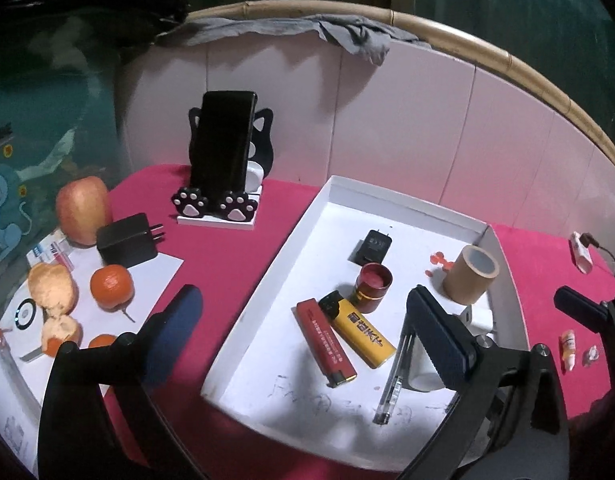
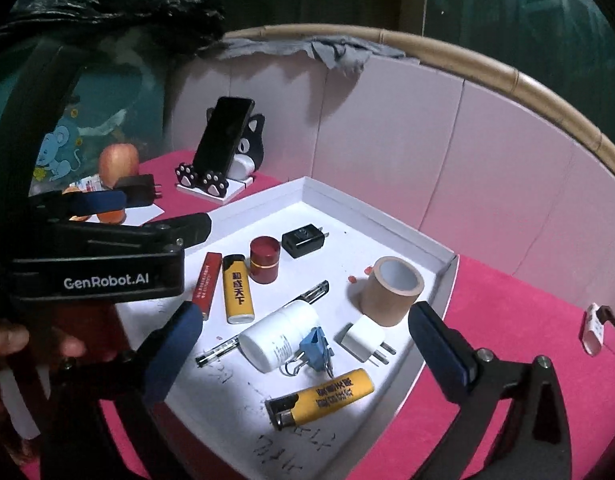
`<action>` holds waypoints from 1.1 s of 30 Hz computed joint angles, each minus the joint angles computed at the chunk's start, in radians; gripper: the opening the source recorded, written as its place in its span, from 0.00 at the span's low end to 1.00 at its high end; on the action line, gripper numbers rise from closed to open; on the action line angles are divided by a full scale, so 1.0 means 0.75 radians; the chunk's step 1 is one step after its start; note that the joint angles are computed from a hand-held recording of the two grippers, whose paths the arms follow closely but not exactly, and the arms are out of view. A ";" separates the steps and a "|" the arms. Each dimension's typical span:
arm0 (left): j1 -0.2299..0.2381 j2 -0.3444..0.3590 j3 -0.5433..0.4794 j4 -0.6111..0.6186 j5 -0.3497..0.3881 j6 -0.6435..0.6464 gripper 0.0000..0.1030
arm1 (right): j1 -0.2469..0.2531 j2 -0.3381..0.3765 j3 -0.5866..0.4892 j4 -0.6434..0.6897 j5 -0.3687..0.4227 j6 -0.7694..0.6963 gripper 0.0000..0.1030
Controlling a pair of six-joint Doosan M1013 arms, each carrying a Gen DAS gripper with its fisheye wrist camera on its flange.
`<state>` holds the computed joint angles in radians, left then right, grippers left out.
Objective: Organize rigid objects
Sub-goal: 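Open the left tool to drop the pen while the right tool releases the clip, then move both tools back over the dropper bottle and keychain charm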
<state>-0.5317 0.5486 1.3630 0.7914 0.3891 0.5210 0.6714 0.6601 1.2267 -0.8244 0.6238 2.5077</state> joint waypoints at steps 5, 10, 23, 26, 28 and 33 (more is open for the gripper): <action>-0.011 -0.023 0.024 0.067 -0.006 -0.073 1.00 | 0.018 -0.031 0.039 -0.086 0.025 0.104 1.00; -0.030 -0.041 0.039 0.109 -0.016 -0.101 1.00 | 0.021 -0.082 0.108 -0.154 0.026 0.248 1.00; -0.093 -0.064 0.050 -0.067 -0.125 0.168 1.00 | 0.005 -0.258 0.360 -0.407 0.135 0.738 1.00; -0.114 -0.051 0.029 -0.223 -0.129 0.369 1.00 | -0.001 -0.291 0.416 -0.439 0.186 0.826 1.00; -0.128 -0.040 0.011 -0.339 -0.126 0.513 1.00 | -0.008 -0.314 0.453 -0.444 0.226 0.879 1.00; -0.167 -0.004 -0.042 -0.626 -0.089 0.899 1.00 | -0.028 -0.385 0.566 -0.444 0.330 1.045 1.00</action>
<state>-0.6571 0.5455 1.3315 0.3218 0.3223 1.1956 0.6505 0.3714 1.6510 -1.1571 0.8715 3.2914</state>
